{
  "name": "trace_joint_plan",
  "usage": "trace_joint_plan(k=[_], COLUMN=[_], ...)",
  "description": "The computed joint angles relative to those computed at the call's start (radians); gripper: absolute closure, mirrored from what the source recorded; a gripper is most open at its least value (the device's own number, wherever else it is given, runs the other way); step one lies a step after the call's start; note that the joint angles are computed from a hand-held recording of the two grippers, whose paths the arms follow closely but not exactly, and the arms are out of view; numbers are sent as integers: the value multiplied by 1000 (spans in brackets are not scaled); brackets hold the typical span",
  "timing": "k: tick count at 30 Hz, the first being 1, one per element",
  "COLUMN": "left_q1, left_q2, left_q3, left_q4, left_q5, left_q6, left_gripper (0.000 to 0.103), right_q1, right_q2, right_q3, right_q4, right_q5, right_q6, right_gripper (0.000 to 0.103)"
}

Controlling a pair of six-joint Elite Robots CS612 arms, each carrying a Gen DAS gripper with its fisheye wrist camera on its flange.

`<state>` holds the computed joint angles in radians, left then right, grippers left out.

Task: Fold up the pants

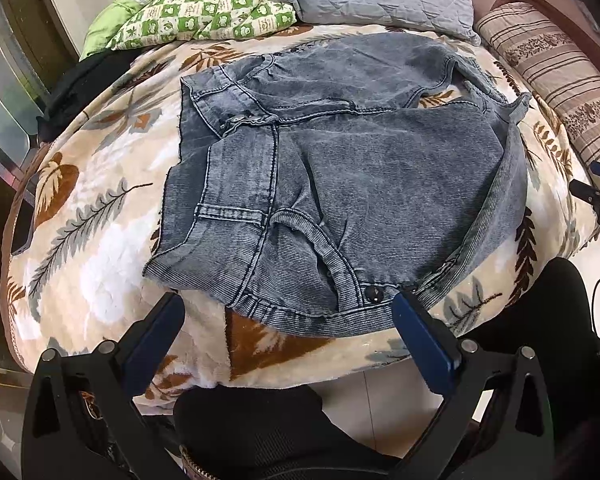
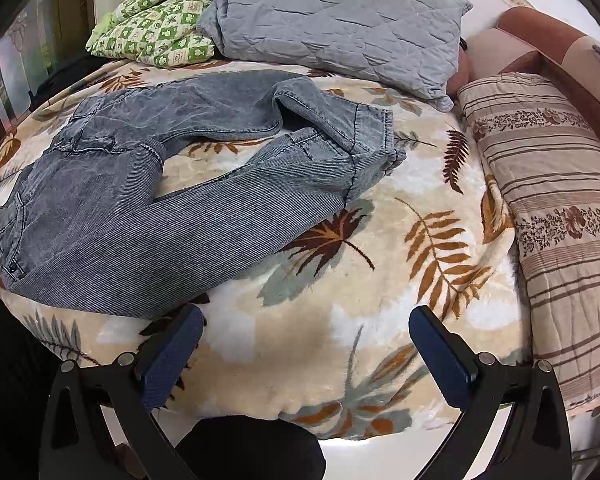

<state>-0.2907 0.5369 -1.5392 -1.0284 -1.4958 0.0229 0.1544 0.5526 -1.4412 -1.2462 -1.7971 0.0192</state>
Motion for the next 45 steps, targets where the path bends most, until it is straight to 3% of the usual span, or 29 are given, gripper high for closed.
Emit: trace_joint_plan(k=[31, 35, 41, 45], left_q1=[-3, 20, 107, 132], left_q2=[-19, -50, -64, -46], left_q3=[26, 74, 125, 122], left_q4=[15, 34, 18, 43], left_q5=[-16, -59, -251, -334], left_q6=[-16, -104, -426, -534], left_gripper=[0, 0, 0, 0], right_q1=[-5, -39, -111, -136], right_q2=[-1, -5, -45, -84], right_q3=[0, 4, 87, 201], right_q4=[-1, -15, -56, -122], right_q5=[24, 93, 196, 290], right_q6=[-3, 74, 290, 381], right_gripper=[0, 0, 0, 0])
